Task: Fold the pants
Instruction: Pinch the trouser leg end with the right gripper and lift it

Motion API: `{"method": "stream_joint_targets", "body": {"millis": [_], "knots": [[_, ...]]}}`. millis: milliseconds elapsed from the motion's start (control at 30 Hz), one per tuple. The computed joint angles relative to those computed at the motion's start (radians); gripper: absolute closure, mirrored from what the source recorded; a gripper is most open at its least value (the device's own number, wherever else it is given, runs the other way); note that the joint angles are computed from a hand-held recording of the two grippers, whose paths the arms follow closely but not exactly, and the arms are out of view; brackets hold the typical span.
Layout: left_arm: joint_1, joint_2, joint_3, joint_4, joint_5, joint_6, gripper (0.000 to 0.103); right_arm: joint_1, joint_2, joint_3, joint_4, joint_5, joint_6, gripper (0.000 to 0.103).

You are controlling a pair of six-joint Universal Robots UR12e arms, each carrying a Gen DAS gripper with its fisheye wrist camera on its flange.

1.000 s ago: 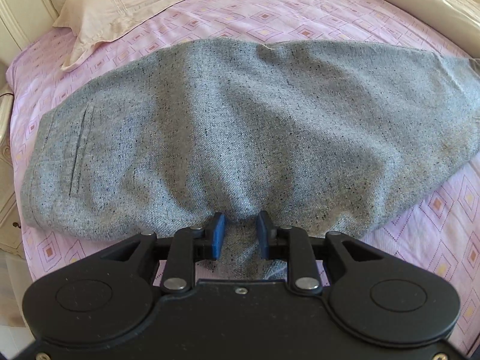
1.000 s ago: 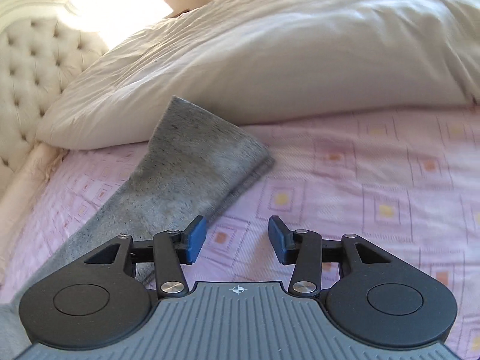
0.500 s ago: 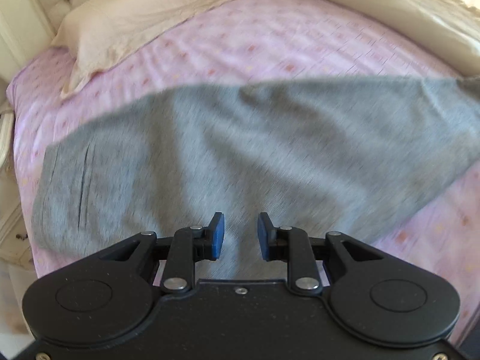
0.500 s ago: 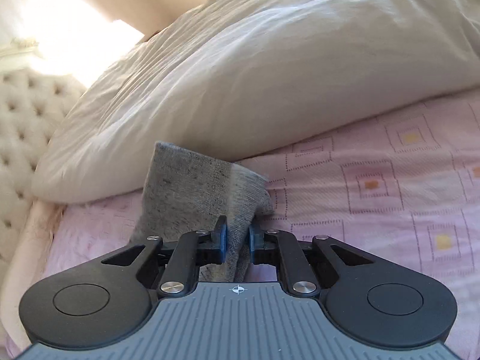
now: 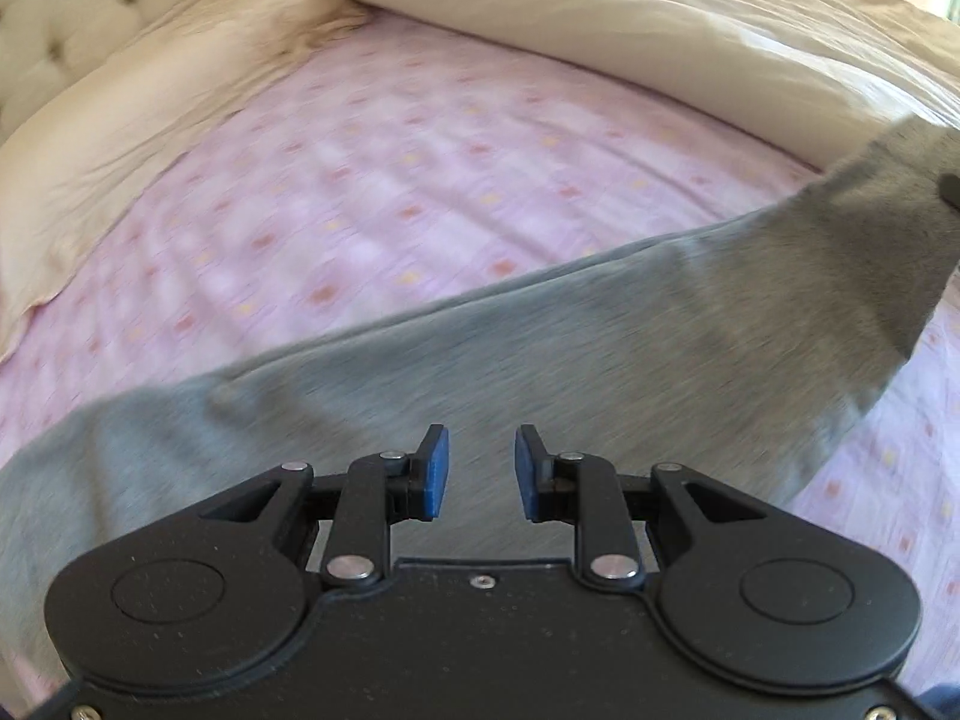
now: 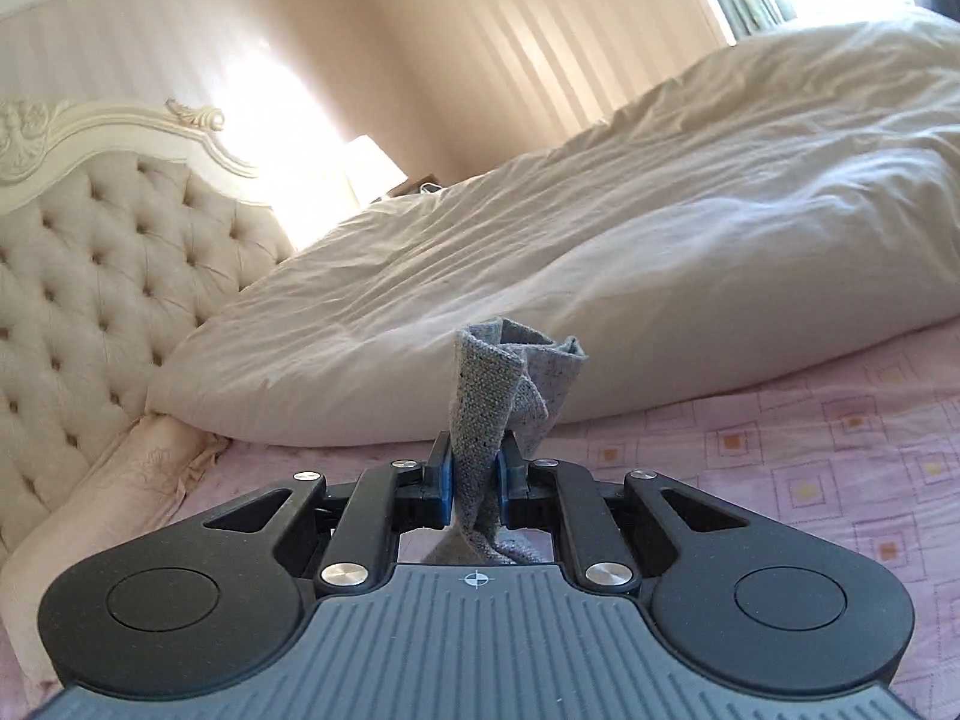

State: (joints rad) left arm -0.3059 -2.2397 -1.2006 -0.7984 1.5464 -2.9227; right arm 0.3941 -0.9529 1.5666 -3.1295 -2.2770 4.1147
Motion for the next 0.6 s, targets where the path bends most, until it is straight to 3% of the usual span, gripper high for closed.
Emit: {"method": "stream_joint_targets", "body": {"millis": [400,600], "knots": [[-0.046,-0.166,0.235,-0.163,-0.086,-0.078,0.071,-0.009,0.017,0.007,-0.044,0.005,-0.017,0.089],[-0.062,-0.209,0.286,-0.144,-0.053,-0.065,0.068,-0.007,0.022,0.002,-0.051,0.028,-0.044,0.089]]}}
